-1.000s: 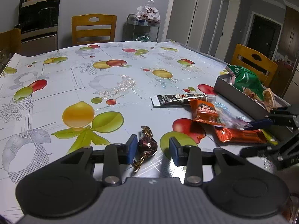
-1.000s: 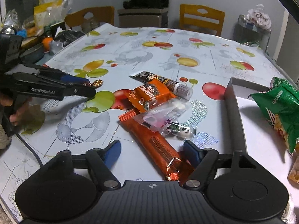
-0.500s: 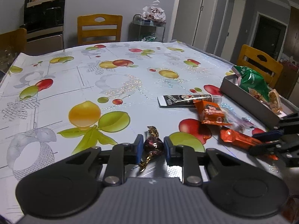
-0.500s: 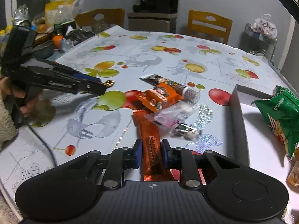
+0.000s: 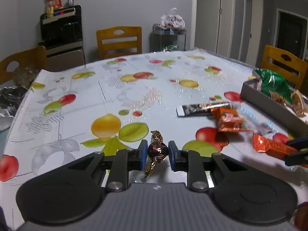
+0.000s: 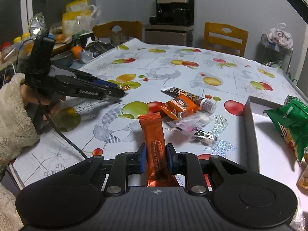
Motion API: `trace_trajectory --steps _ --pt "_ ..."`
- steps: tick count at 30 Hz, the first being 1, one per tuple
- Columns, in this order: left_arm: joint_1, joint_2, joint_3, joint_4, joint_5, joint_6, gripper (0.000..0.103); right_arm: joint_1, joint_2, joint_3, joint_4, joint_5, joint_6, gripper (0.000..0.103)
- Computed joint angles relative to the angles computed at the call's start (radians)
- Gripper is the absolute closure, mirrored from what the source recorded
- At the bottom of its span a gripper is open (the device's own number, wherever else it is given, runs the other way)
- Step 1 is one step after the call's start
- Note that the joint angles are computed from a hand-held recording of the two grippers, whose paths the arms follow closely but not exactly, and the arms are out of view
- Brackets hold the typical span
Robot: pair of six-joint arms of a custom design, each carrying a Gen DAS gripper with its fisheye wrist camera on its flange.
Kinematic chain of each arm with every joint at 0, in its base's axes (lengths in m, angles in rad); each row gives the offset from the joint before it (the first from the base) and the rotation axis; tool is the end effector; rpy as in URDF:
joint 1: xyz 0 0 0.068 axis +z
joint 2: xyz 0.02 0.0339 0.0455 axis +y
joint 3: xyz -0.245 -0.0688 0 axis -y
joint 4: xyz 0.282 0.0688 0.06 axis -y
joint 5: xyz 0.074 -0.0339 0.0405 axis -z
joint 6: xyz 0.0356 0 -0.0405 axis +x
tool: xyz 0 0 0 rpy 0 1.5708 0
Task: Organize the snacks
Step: 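Grasp the wrapped chocolate with the left tool while the right tool grasps the orange candy bar, then carry the chocolate with the left tool while the right tool carries the candy bar to the tray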
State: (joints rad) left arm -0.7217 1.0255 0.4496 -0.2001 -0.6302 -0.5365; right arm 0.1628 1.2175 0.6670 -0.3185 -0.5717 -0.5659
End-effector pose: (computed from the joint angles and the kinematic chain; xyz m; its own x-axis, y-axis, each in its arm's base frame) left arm 0.1906 -0.1398 0.1477 -0.5634 -0.0543 -0.8244 -0.0814 0.9966 -0.0100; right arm 0.2673 0.0634 0.1676 -0.3782 -0.5191 -0.7665 -0.8101 0.5863 0.0026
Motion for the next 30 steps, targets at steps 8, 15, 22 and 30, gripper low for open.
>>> trace_trajectory --steps 8,15,22,30 --pt "-0.182 -0.085 0.035 -0.120 -0.153 -0.109 0.082 -0.039 0.013 0.011 -0.002 -0.051 -0.013 0.079" --pt "-0.269 -0.056 0.090 -0.176 -0.194 -0.147 0.082 -0.070 0.009 0.013 -0.010 -0.089 -0.028 0.079" --pt "-0.280 -0.019 0.121 -0.169 -0.196 -0.146 0.082 -0.113 0.001 0.022 -0.010 -0.123 -0.036 0.080" --pt "-0.304 0.019 0.169 -0.174 -0.199 -0.134 0.082 -0.170 -0.009 0.018 0.006 -0.166 -0.034 0.080"
